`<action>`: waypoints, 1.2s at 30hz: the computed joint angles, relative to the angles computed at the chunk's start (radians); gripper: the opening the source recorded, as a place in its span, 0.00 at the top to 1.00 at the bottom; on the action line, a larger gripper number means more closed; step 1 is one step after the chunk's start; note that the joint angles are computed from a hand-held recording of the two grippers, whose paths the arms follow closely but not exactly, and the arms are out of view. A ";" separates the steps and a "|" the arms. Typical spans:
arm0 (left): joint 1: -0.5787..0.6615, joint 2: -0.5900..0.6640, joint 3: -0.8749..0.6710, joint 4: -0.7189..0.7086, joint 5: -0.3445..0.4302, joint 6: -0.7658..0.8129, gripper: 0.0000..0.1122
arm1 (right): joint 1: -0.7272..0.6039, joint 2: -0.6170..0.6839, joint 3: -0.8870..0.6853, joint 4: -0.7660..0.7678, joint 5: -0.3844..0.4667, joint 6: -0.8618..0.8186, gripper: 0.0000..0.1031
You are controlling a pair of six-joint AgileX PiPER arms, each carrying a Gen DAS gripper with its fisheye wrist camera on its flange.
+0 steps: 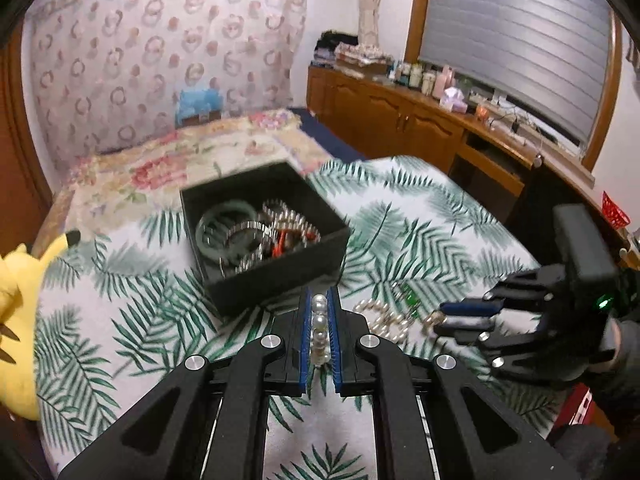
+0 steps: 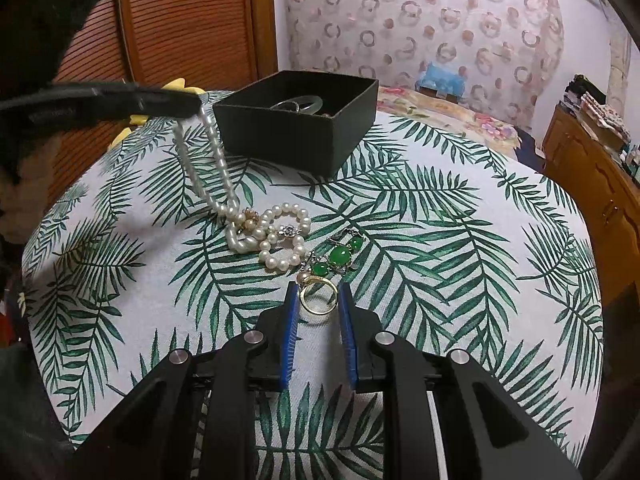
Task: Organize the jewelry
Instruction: 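Grasp the second pearl necklace with the left tool while the right grasps the gold ring, then carry the pearls and gold ring into the box and open both tools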
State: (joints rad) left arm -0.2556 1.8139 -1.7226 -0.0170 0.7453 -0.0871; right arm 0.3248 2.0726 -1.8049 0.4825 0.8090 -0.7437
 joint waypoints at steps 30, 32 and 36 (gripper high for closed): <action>-0.047 -0.025 -0.275 0.099 0.060 -0.013 0.94 | 0.003 0.015 -0.106 0.035 0.004 0.000 0.79; -0.044 -0.015 -0.308 0.102 0.071 -0.009 0.94 | 0.006 0.021 -0.122 0.036 0.008 0.002 0.79; -0.043 0.030 -0.423 0.119 0.113 -0.004 0.94 | 0.013 0.048 -0.183 0.027 0.029 0.015 0.79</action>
